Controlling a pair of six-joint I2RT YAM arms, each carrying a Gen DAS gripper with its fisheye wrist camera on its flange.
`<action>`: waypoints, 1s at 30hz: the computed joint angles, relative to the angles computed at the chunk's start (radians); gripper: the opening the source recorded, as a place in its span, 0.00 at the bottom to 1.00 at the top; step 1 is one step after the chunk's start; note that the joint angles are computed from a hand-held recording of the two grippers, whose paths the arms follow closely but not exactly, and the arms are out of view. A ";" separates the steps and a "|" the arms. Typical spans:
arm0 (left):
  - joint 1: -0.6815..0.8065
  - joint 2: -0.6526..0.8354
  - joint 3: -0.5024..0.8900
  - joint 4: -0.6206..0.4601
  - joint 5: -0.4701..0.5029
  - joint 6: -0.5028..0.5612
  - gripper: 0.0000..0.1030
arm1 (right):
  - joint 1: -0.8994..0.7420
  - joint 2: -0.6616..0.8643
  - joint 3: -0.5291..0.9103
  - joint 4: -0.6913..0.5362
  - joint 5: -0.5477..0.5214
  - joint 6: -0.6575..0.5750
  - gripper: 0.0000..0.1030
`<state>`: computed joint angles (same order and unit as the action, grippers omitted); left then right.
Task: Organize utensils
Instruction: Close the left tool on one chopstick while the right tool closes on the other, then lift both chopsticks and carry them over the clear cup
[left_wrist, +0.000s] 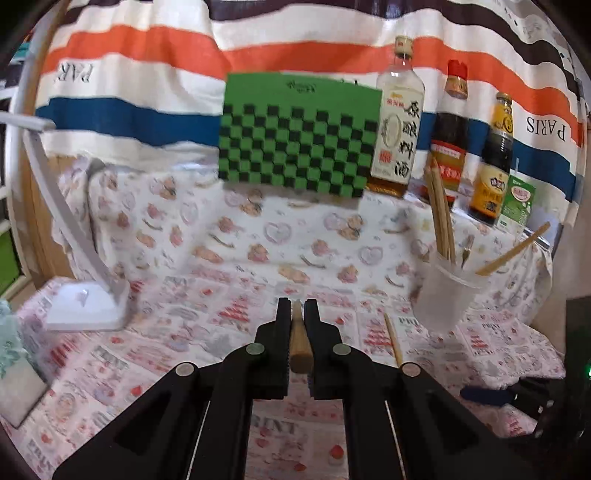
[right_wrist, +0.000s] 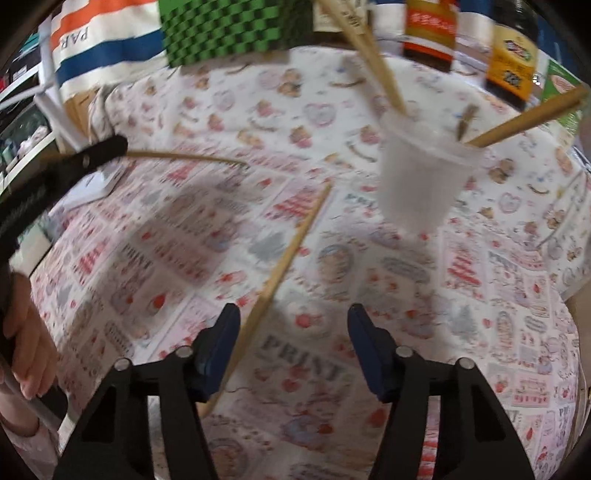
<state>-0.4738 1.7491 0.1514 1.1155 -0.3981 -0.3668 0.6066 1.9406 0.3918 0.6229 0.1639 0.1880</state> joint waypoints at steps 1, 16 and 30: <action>0.007 0.001 -0.010 0.019 0.016 -0.001 0.06 | 0.013 0.018 0.015 -0.015 -0.003 -0.003 0.51; -0.015 0.022 -0.011 0.044 -0.022 -0.015 0.06 | 0.002 0.065 0.032 0.007 0.074 0.058 0.07; -0.022 0.063 -0.046 0.173 -0.028 0.004 0.05 | -0.184 -0.228 -0.258 0.355 -0.052 0.086 0.07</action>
